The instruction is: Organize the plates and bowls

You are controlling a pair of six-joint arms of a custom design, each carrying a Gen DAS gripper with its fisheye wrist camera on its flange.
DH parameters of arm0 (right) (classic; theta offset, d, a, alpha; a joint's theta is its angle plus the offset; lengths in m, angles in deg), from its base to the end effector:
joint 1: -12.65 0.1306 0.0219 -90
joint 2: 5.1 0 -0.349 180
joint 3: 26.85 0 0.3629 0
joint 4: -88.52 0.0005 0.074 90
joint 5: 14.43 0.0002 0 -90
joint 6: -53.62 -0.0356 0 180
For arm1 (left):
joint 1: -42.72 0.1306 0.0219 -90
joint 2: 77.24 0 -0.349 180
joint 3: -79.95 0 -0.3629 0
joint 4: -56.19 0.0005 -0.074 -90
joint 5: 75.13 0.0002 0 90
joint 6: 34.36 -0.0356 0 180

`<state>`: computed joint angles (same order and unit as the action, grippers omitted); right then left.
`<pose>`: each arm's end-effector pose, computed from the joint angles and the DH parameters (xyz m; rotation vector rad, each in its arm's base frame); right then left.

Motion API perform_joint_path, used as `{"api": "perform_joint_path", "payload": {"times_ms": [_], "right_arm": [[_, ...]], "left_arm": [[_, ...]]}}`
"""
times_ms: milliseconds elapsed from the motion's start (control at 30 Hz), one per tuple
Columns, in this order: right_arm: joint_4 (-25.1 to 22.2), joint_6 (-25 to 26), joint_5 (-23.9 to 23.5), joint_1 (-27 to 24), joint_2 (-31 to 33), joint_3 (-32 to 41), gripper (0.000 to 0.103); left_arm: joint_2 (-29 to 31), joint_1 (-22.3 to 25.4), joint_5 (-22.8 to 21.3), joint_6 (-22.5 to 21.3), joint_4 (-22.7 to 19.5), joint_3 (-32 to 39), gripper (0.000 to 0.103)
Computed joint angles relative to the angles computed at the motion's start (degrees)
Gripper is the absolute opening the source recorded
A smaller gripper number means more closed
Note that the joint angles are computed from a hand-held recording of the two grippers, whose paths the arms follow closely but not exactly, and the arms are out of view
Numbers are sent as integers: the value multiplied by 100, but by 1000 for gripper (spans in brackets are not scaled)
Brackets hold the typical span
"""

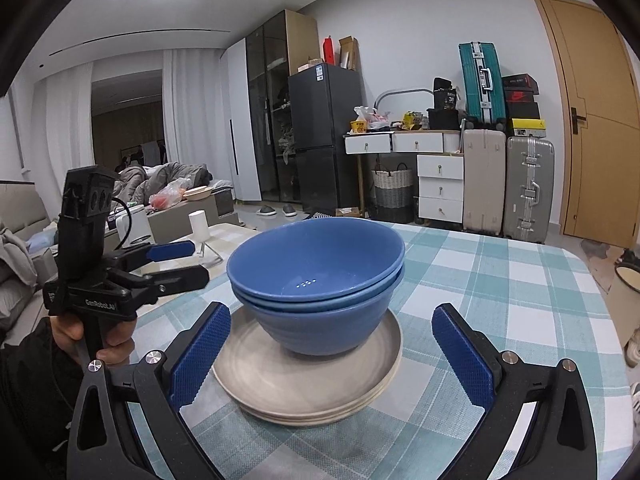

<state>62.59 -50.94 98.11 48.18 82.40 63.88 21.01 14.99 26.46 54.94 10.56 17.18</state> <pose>0.3887 0.2602 0.4583 -0.0991 1.9376 0.1947 0.4500 -0.2452 0.5450 0.6305 1.9639 -0.5000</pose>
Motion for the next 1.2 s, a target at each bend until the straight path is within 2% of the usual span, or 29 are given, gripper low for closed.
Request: {"api": "perform_joint_path", "payload": {"times_ms": [267,367,667,867,1200], "right_arm": [[153,-39,-81,8,27,-174,103],[225,15,43,68,18,-213,103],[326,-22,-60,49,18,-314,103],[437,61,-27,94,19,-368,103],[545,180,46,127,12,-416,103]], "left_arm": [[-74,26,164,30,394,-409,102],[-105,1,107,-35,543,-550,102],[-159,-47,95,-159,805,-819,102],[-159,-6,156,-47,933,-888,102],[-218,-23,151,-23,916,-926,102]]}}
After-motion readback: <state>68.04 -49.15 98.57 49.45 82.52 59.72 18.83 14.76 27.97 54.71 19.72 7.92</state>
